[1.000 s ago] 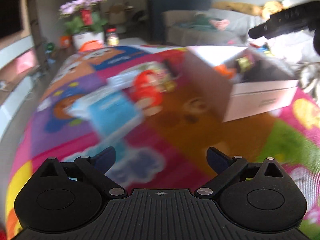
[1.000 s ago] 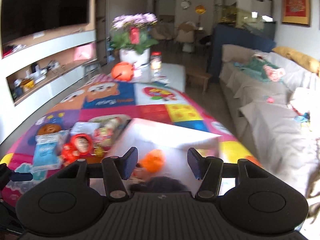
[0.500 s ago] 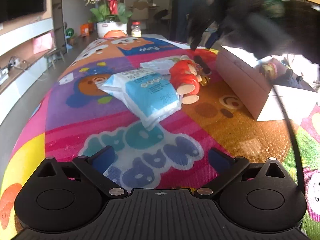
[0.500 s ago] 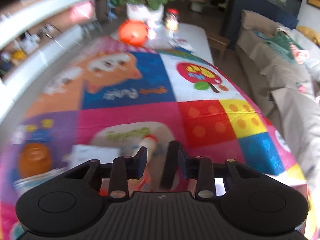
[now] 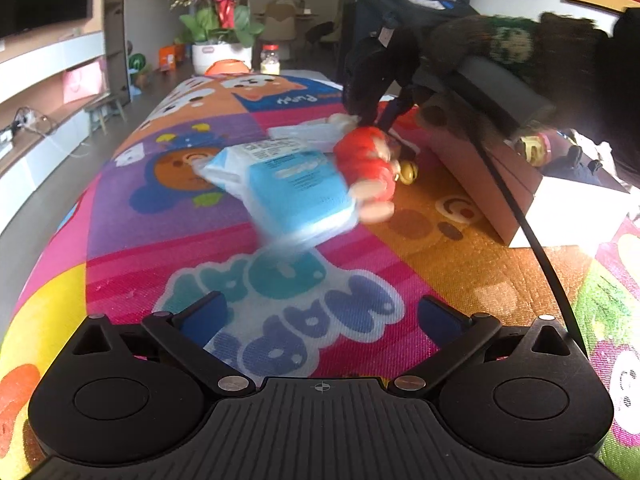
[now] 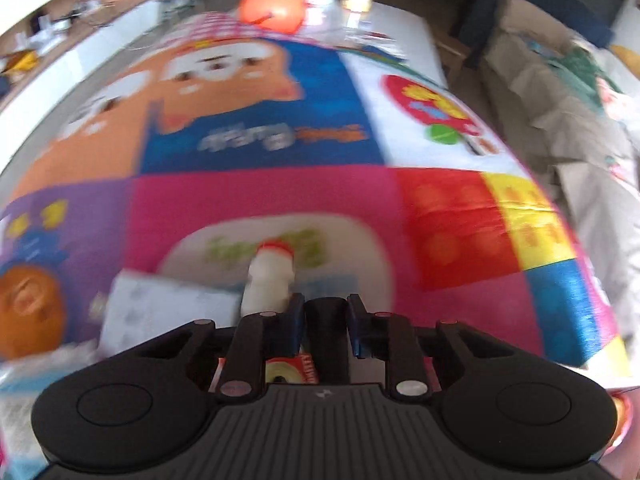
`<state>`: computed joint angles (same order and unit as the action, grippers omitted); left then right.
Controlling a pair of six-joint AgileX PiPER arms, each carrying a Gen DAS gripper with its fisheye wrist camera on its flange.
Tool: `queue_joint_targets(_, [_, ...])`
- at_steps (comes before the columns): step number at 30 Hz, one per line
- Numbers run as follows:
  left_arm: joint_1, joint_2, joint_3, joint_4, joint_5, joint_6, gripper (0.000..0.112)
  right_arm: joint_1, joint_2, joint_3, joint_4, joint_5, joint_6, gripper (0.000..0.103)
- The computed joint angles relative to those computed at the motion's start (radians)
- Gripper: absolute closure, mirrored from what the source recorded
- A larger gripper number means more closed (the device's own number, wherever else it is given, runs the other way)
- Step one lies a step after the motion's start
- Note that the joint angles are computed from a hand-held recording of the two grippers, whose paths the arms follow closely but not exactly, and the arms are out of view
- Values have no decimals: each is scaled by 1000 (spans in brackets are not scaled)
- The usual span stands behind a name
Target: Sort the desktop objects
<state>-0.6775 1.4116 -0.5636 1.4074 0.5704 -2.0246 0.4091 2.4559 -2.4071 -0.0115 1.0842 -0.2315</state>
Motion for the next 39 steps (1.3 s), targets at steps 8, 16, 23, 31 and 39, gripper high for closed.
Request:
queue_joint_targets(8, [-36,31,-39,-86,62,84,9,-13,-385,643,232,-144,-333,81])
queue_joint_targets(16, [-199,82,-123,-197,177,235,9,-164,-735,1152,433,-229,-665,81])
queue_joint_targets(23, [-256,117,-191,-242,150,321,9,-462,-973,1440,725,-274,-1064,81])
queue_joint_targets(31, [-272,99,-183,-265,107,361,9,-890,-969,1493,1057,-99,-1385,43])
queue_joint_targets(39, [-280,108,-204,-270,283,315,9,-907,-738,1334,1409,-362,-1379,10])
